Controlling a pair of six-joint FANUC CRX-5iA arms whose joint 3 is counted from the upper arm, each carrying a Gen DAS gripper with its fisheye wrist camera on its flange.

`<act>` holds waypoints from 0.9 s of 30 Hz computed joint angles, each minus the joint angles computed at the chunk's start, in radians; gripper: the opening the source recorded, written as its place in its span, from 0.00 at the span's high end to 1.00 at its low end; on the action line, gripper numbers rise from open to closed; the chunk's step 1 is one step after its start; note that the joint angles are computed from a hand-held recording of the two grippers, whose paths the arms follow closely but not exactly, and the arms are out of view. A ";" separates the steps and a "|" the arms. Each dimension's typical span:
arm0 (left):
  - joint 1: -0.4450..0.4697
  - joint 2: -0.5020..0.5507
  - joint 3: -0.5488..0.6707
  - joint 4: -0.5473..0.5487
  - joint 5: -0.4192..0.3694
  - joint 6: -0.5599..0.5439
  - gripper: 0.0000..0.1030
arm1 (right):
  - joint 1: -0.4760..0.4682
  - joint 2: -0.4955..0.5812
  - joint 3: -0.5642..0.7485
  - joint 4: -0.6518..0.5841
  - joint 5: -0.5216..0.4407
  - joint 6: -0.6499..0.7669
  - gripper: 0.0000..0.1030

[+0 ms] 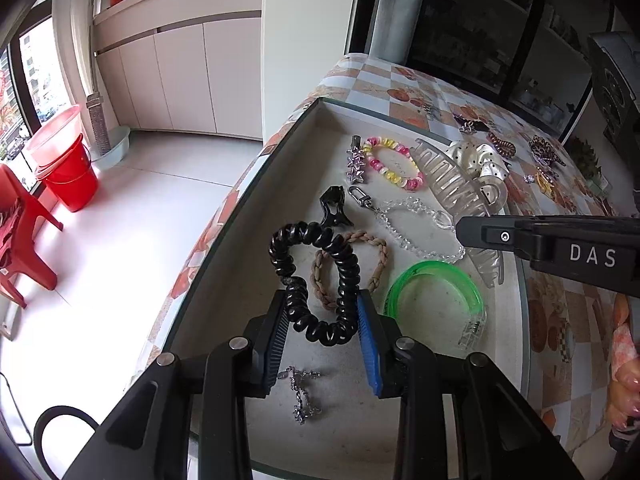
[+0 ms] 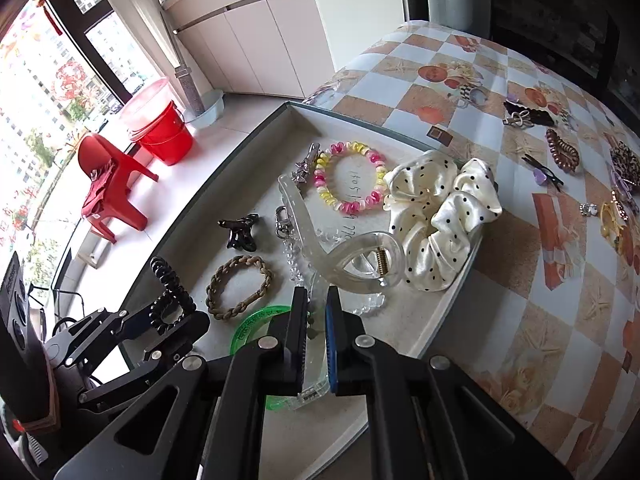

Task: Organize jewelry
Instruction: 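Carry the black coil hair tie and clear claw clip over the tray, then drop coil hair tie with left tool while right tool drops clear claw clip in tray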

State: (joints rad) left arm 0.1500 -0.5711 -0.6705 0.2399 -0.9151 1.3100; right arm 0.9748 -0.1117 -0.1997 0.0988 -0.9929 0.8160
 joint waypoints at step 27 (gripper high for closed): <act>-0.077 0.063 0.047 -0.140 0.012 0.110 0.41 | -0.030 0.057 0.019 -0.036 0.001 0.036 0.91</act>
State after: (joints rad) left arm 0.0729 -0.5082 -0.6239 0.0999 -0.9029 1.4197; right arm 0.9449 -0.0551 -0.1806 0.0625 -0.9917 0.8518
